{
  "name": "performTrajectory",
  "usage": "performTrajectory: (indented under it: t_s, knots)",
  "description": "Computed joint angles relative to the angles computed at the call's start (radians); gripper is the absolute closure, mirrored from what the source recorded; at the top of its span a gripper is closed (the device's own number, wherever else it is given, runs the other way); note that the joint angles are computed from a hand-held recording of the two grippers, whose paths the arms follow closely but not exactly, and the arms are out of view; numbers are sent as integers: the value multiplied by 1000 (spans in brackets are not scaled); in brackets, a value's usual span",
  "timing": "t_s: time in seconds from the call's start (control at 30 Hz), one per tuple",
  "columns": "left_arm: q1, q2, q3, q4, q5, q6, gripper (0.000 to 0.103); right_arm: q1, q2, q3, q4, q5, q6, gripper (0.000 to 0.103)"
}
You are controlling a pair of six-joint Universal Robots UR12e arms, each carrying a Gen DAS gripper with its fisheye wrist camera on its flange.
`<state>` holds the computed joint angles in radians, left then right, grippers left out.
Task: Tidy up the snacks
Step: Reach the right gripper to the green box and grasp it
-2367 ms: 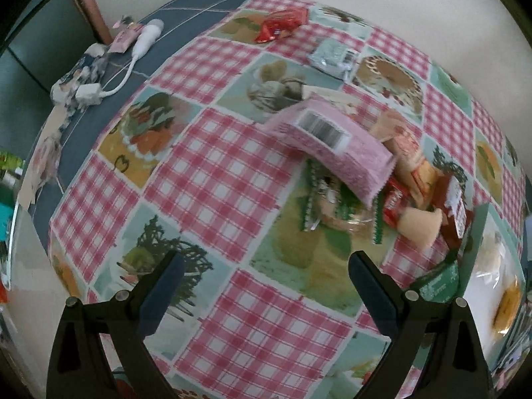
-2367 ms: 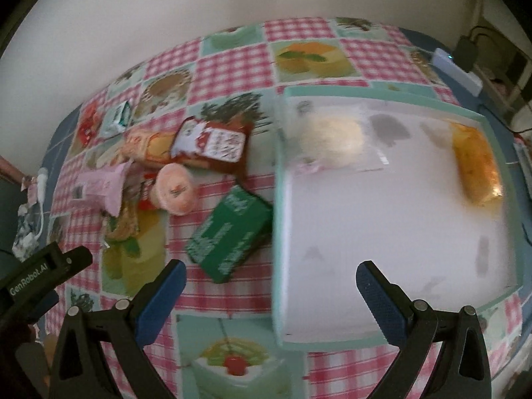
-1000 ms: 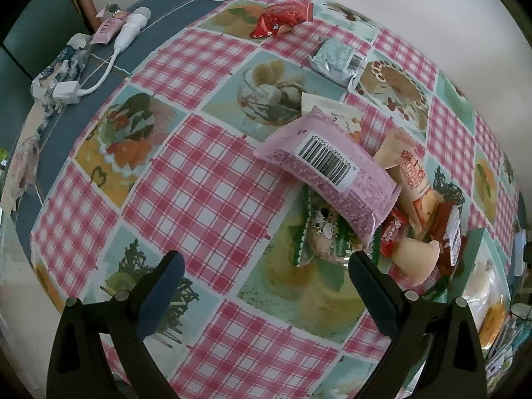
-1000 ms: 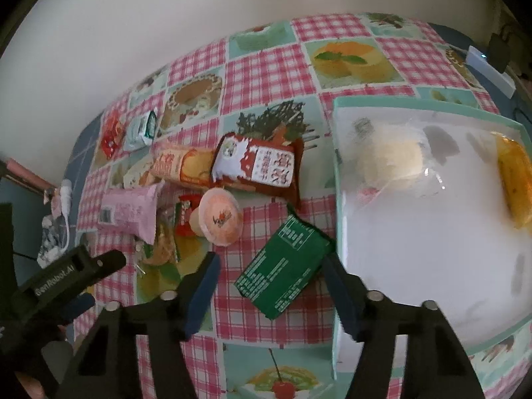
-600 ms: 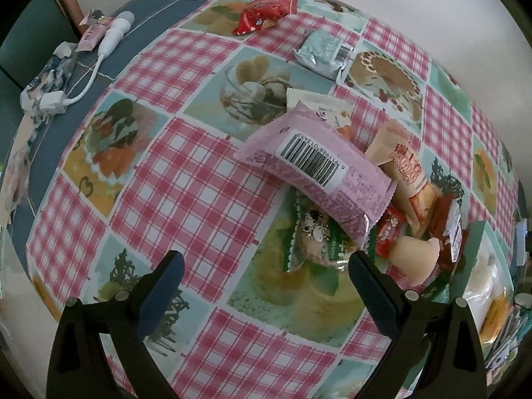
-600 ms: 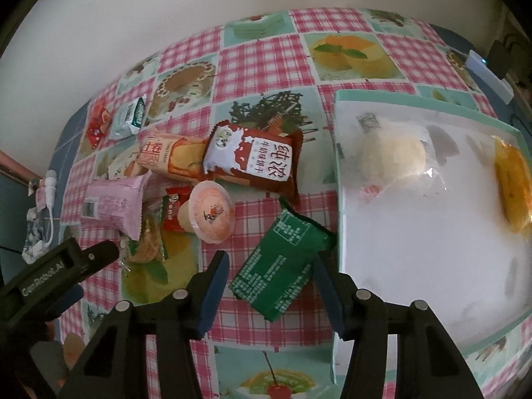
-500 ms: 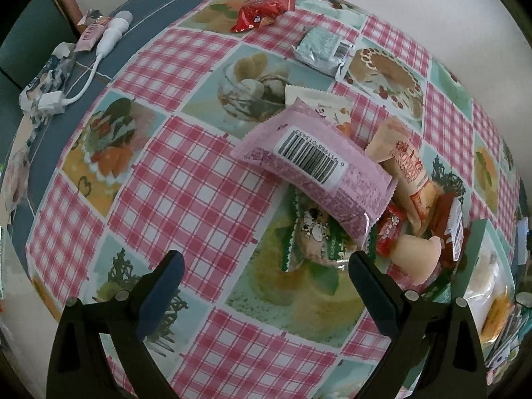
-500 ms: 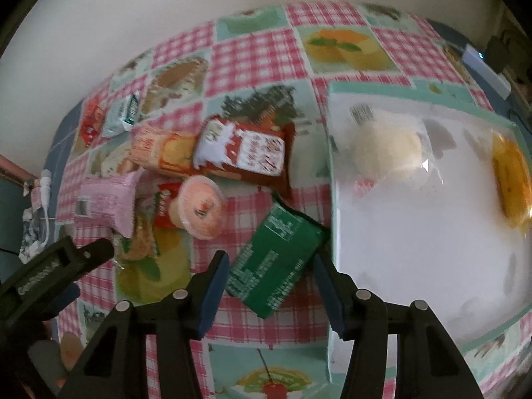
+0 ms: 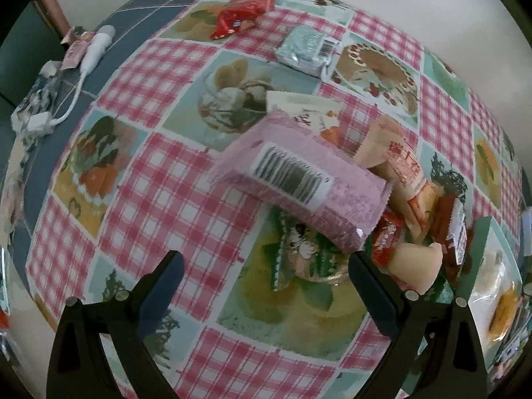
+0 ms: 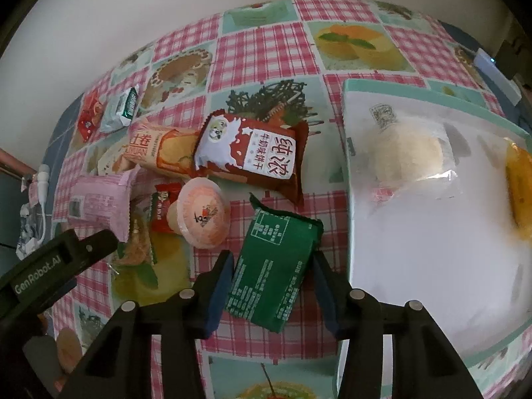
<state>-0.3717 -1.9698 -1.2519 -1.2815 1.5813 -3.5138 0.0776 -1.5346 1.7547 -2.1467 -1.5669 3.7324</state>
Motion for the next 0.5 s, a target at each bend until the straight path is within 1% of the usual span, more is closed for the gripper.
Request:
performTrajectory:
  t_s: [0.1,0.2,0.33,0.5]
  knots:
    - [-6,-14,15,9,1,26,4,-1,0,2,-5,-1,-6,54]
    - [-22,-39,41,7,26,55,4,-4,-4,8,-9,6,-8,54]
    - [-38,-66,64,-4,51,62,4,-7,-6,12,-13,12,-10,54]
    - [-48,-75,67,17,74,55,4,-8,-5,13,-11,19,-9,54]
